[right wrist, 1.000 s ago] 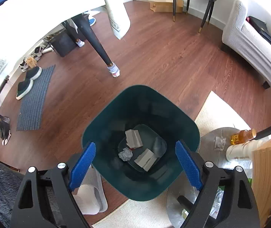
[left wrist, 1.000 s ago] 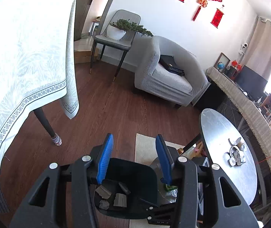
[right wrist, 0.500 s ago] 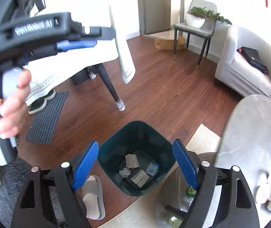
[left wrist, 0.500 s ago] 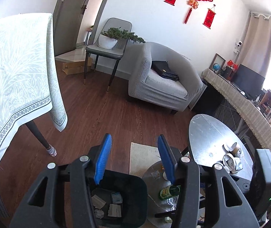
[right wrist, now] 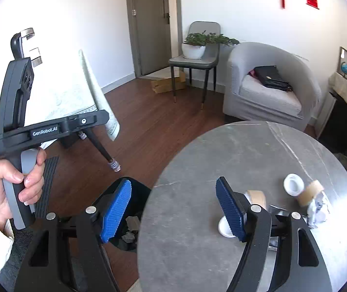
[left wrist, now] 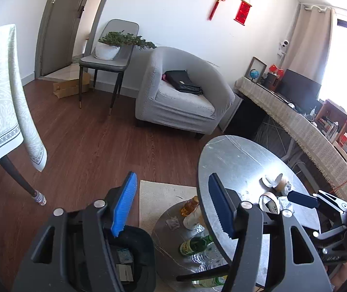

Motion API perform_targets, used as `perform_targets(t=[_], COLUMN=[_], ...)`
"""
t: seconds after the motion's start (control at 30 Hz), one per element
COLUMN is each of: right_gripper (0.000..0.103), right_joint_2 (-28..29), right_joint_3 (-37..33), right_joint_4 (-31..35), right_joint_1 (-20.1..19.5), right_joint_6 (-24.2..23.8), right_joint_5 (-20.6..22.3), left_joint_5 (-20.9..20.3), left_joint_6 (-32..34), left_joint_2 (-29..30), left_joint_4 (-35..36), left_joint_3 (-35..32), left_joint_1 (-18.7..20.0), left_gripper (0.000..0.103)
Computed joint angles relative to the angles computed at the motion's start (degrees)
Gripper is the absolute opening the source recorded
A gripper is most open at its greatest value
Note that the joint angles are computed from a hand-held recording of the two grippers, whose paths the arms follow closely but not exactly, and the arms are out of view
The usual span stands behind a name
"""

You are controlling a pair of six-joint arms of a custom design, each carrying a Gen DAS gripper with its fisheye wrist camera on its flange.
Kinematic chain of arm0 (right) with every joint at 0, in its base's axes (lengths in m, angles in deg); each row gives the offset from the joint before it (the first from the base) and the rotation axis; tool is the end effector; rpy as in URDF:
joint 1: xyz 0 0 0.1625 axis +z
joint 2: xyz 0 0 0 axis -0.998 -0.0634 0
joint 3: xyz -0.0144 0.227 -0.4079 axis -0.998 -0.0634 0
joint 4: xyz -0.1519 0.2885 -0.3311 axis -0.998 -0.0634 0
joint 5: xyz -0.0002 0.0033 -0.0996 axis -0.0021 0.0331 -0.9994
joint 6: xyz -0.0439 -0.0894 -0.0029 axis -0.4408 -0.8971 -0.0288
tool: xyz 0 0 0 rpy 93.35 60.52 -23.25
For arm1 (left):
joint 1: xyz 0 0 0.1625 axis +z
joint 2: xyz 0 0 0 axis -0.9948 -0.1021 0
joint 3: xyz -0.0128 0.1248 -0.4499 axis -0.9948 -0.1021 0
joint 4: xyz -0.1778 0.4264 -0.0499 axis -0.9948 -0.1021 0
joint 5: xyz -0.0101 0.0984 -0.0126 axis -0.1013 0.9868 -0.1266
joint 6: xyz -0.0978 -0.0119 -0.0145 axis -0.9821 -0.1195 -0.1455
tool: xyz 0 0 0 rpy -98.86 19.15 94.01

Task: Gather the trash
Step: 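Move both tools back over the table toward the remaining trash, then close the left tool on the brown tape roll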

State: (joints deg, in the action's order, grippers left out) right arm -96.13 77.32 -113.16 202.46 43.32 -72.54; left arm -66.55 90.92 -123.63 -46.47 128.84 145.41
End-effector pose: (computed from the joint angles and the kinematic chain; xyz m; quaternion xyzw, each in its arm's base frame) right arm 0.4514 -0.7724 0.2311 0.1854 -0.8546 0.3755 0.3071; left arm -0.2823 -0.8460 0.4023 0.3015 0.8997 -0.3042 0.0839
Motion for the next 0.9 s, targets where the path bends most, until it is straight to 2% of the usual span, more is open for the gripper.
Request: perform_targets(t=[0.37,0.57,0.77,0.9], right_gripper=[0.072,0.072,0.072,0.072], right_joint_2=[-8.1,-11.3,-14.2,-15.5], right_joint_3=[11.0,14.9,18.5,20.1], right_joint_4=[-8.6,-9.5,-9.1,-9.4], right_joint_1=[-2.4,-3.6,-4.3,-4.6], right_joint_6=[3.6,5.6,7.2,7.5], right_joint_5=[-4.4,-4.3,-3.5,-4.0], left_joint_5=[-3.3,-5.3,-11.0,-9.9], left_joint_6=[2.5,4.2,3.0,1.9], left_joint_2=[3.0,4.7,6.9,8.0], left_joint_4=[3.8,5.6,10.1,10.2], left_joint_3=[1.2,1.5,-0.2,-0.3], left_joint_1=[-2.3,-3.4,-3.5,-4.2], left_gripper=[0.068,0.070,0.078,0.078])
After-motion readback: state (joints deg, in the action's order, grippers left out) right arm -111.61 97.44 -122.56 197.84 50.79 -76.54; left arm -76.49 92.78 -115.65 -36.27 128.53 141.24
